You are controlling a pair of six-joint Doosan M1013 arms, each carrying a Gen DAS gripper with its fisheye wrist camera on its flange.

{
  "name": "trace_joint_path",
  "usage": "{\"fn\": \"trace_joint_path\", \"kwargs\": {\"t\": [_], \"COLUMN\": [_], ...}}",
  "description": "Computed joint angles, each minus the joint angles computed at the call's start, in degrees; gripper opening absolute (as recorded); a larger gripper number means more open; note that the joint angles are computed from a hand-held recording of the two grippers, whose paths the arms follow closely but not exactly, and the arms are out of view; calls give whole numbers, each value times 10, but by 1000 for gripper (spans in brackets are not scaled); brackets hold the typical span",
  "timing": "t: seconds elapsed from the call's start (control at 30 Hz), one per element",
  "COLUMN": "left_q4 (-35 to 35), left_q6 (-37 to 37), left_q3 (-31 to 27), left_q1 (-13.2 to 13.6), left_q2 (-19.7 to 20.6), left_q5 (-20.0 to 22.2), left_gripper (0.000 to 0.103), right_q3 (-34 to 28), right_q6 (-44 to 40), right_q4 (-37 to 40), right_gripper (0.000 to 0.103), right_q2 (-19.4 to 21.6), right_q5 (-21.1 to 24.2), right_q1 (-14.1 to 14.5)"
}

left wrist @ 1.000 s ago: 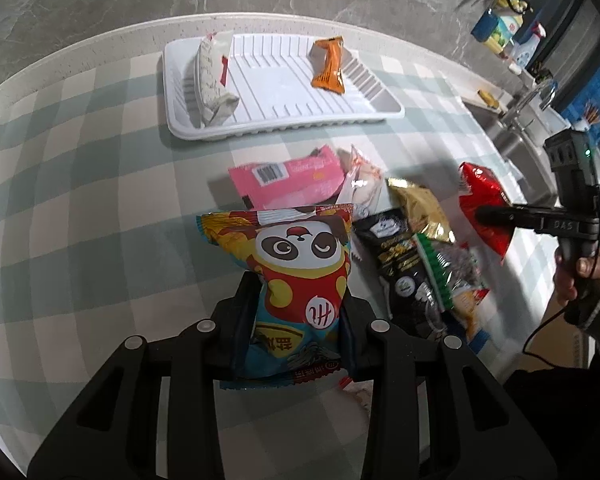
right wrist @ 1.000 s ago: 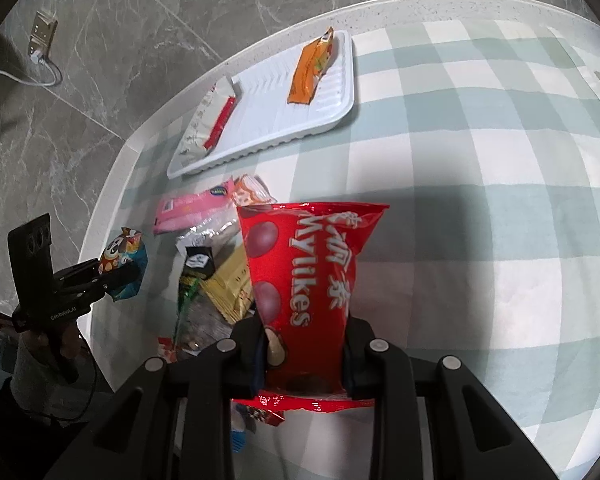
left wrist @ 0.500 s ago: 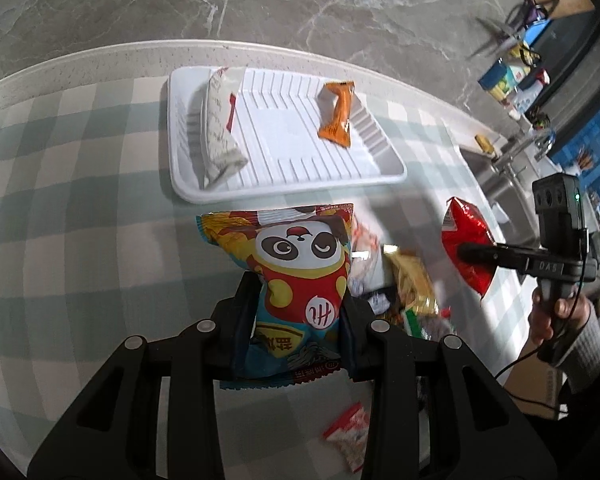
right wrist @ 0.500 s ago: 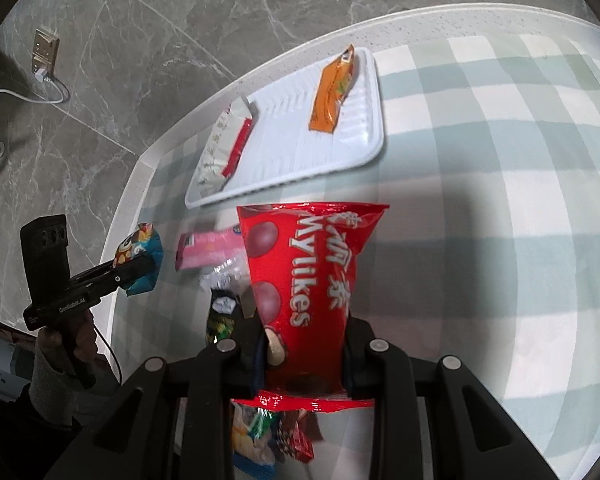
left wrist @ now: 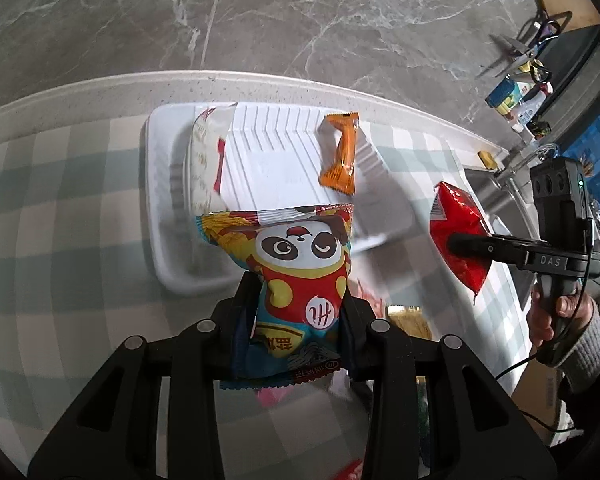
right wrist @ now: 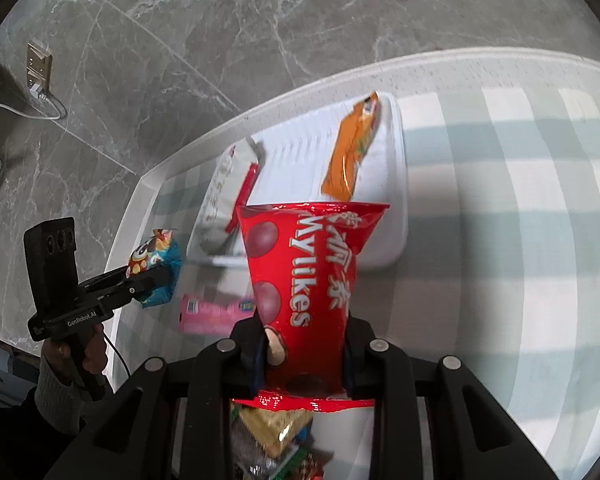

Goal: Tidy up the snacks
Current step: 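Carry both bags into the white tray and release them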

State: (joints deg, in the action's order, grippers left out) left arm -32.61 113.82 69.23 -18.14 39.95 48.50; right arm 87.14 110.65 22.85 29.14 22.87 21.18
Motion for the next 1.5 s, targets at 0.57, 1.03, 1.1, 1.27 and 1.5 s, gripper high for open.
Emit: {"fn": "trace_joint_path", "kwargs": {"t": [0.57,1.03,1.1,1.27,1.5], "left_q4": [42,87,94,113,145], "left_q6": [-48,-84,-88,-94,-103], "left_q3": [-133,-203,-209,-214,-212], "left_q1": [-13,-24,-26,-30,-37], "left_q2": [84,131,136,142,143], "left_q5": [43,59,59,53,37], "left_gripper": [33,34,34,34,41], "right_q3": [-94,-146,-154,-174,-187], "right_q6": [-16,-10,-11,-3,16], "right_q4": [-14,-40,-44,-69,-112], "right_gripper": [31,31,31,33,36], "right_q2": [63,98,103,113,118], "right_q5": [50,75,80,92,100], "right_q1": [-24,-27,-26,-21,-14]}}
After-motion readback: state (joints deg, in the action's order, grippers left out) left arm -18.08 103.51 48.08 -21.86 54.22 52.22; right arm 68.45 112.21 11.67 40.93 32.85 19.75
